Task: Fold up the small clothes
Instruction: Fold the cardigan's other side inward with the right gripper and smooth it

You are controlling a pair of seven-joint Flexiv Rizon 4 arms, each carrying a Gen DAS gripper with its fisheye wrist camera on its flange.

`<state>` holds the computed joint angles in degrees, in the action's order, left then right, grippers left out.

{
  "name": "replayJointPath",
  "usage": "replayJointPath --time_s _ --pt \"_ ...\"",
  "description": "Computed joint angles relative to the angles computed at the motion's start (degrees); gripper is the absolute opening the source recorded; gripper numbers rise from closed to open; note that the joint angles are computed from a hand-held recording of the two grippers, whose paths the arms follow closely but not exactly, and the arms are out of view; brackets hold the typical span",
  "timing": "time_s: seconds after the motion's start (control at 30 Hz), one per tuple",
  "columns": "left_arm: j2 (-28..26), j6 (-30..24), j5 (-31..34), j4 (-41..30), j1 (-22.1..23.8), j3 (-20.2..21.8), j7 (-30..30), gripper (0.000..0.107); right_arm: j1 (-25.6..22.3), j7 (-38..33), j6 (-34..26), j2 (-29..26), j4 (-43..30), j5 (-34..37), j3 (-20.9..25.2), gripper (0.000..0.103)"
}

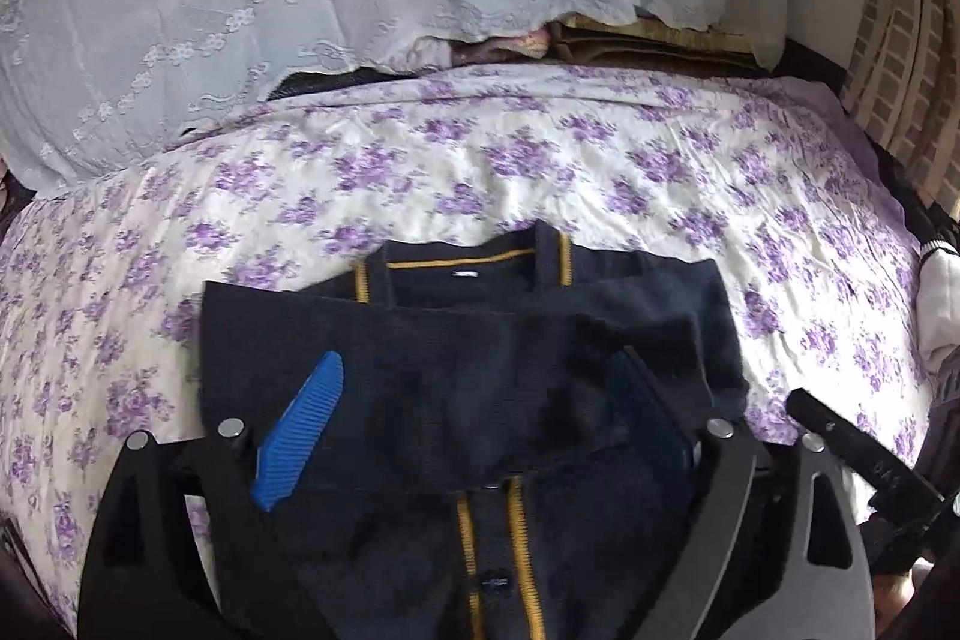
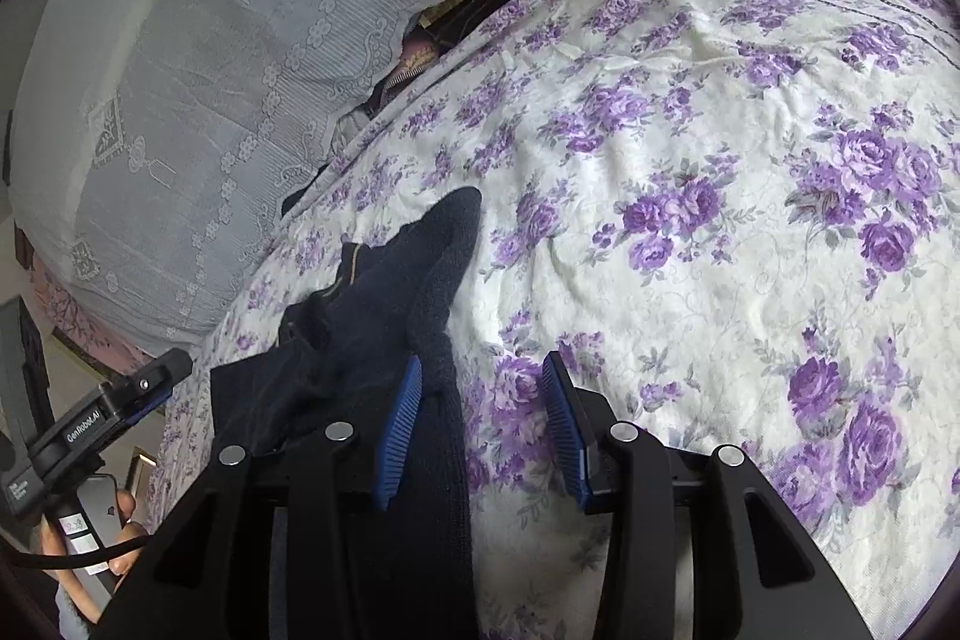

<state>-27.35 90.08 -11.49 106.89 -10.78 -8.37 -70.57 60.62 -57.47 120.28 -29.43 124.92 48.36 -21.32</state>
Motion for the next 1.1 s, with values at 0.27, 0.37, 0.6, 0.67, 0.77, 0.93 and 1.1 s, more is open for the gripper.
replayJointPath --time_s 0.27,0.37,0.6,0.67,0.77,0.93,1.1 --pt "0.80 1.12 -2.59 2.19 6.86 0.49 0.73 0.089 -12.78 2.71 5.02 1.80 -2.36 -15.04 13.02 0.043" --pt "-0.96 -1.85 -3.23 -0.25 7.04 2.31 -0.27 0.089 -12.55 -1.60 -8.91 2.34 -8.99 -13.04 9.62 0.043" --pt "-11.74 -16.52 4.47 -16.31 -2.64 19.54 -15.09 0.090 -8.61 6.27 -18.52 -4.19 -14.20 -23.82 1.43 0.012" --pt "-13.33 -18.10 2.84 -17.46 -0.36 17.69 -14.47 0.094 -2.38 7.06 -16.74 -4.16 -12.49 -25.26 -6.36 0.012" --pt "-12.79 -14.24 2.21 -14.81 4.26 12.30 -13.48 0.096 2.20 10.79 -20.74 -4.84 -10.61 -28.78 -13.86 0.011" --pt "-9.23 -5.88 7.10 -10.29 7.83 7.83 -14.83 0.096 5.42 -1.31 -24.88 -6.81 -13.56 -7.11 -17.53 0.008" --pt "-8.66 -0.35 -0.15 -8.45 13.72 -3.29 -3.67 0.096 8.70 15.58 -13.25 -7.10 -7.06 -33.91 -22.78 0.010"
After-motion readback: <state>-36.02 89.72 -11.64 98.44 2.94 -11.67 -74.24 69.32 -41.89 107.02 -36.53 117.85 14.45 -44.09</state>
